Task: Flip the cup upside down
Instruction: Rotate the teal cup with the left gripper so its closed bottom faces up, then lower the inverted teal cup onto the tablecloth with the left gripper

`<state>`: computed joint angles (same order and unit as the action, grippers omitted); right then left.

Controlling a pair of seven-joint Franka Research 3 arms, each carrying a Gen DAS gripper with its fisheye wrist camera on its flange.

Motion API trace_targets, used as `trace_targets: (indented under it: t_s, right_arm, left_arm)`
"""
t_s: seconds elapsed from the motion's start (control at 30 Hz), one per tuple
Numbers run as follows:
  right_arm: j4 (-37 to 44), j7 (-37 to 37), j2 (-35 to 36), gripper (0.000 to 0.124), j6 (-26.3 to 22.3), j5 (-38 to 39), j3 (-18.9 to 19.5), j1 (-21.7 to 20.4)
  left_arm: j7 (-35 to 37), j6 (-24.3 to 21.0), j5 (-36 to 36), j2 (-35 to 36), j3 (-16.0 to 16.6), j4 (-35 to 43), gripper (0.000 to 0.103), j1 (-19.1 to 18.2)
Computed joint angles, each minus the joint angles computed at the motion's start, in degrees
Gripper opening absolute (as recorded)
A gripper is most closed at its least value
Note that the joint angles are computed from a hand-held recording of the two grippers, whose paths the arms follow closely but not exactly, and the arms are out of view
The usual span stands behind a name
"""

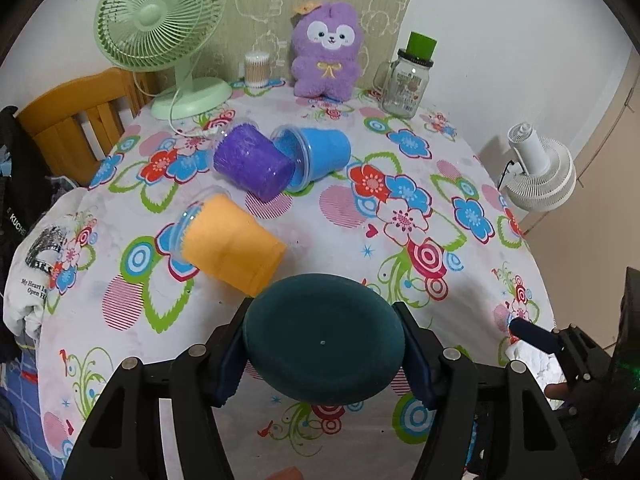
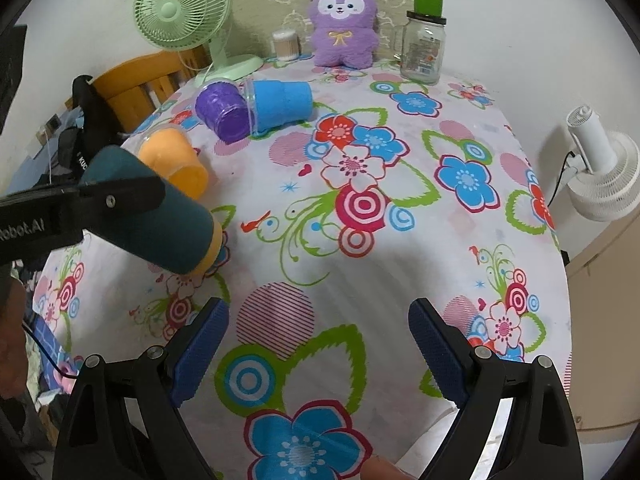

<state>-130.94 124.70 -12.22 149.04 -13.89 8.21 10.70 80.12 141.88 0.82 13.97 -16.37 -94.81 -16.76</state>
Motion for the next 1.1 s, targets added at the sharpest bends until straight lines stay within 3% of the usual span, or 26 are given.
trace_targets:
  t_s: [0.57, 1.1]
  right_arm:
    - [0.7, -0.6, 0.1, 0.093, 0.7, -0.3, 0.5, 1.0]
    - [0.5, 0.7, -0.7, 0.093, 2.0, -2.0, 1.5, 0.9]
  left_arm:
    - [0.2, 6.3, -0.7, -7.2, 0.5, -5.7, 0.068, 0.6]
    - [1.0, 6.1, -1.3, -10.6, 1.2, -8.8, 0.068, 0.4]
